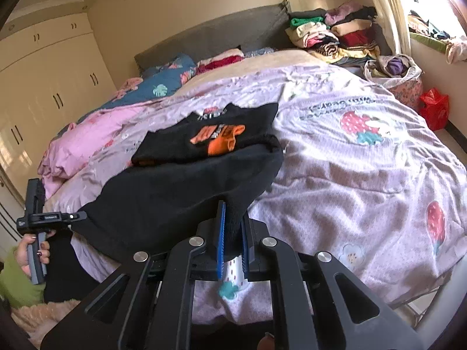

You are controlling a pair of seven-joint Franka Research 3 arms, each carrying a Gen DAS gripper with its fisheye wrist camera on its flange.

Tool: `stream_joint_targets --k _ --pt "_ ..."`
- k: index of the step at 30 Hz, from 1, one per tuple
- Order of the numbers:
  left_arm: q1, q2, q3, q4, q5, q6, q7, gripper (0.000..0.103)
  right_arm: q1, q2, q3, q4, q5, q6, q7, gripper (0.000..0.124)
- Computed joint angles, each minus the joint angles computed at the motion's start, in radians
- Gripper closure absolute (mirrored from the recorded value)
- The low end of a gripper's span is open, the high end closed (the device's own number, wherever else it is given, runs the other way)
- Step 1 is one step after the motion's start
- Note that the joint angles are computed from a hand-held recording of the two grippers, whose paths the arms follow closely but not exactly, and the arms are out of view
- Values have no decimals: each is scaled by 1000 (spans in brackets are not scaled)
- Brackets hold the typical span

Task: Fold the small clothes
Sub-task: 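Lift the hem with both tools and fold it over toward the collar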

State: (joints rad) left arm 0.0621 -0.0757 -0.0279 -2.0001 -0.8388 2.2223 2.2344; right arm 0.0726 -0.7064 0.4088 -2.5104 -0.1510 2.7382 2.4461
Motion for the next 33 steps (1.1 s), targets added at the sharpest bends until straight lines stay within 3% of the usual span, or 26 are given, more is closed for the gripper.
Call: stream_joint_targets --k 11,33 --pt "-23 -2 -5 74 -105 137 84 101 -129 3 57 46 -70 45 91 116" --pt "2 127 -67 261 -84 202 21 101 -246 126 92 204 -232 30 205 116"
